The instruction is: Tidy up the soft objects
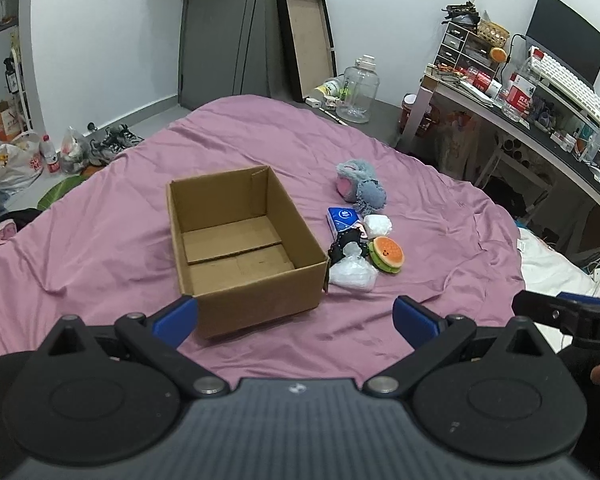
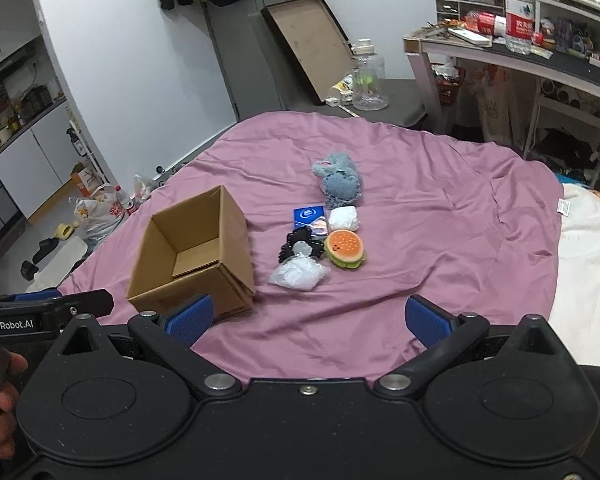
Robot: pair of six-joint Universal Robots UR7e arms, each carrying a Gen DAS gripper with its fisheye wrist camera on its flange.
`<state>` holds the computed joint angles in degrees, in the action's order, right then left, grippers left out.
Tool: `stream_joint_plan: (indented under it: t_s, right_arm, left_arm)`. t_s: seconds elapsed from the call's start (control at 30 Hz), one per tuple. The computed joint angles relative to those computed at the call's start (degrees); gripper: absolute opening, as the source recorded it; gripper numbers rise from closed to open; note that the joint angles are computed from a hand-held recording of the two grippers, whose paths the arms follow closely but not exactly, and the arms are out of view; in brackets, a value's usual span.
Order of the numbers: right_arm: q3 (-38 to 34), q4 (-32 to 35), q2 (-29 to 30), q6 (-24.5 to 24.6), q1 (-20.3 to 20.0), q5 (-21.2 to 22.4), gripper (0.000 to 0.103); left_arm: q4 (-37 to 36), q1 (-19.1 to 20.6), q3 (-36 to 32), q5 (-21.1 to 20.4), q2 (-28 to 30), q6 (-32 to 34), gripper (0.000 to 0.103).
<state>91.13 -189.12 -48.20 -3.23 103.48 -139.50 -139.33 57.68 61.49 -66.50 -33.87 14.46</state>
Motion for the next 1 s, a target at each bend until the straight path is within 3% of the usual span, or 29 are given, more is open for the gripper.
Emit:
stream_joint_plan:
  t_s: [0.17,0.47,0.77,0.9,1.0]
  right_arm:
    - [0.71,2.02,-1.76,4.56,-2.42,3.15,0.103]
    - [-0.18,3.36,-2.98,6.7,-6.33,9.5,0.102]
    - [-3.9,5.48,-2.3,7.8,-10.31,14.36,0.095]
    - [-5.62,7.43,-1.95,10.08,-12.21,16.54,0.09]
    - [-7.61,9.65,-1.32,11.76,-13.24,17.16,0.089]
  left_arm:
    - [-0.84,-0.4,-2.39,0.59,2.57,-0.5,0.101]
    - [0.76,-0.93,-8.58,-2.31,7.63,-1.68,0.1]
    - [2.7,-1.68,-15.45,-1.73,13.71,-4.18,0.09]
    - [4.5,-1.81,-19.12,-2.08,16.58,-5.53,0.079]
    - [6.56,-1.76,-22.38,-2.36,18.95,-7.44,0.078]
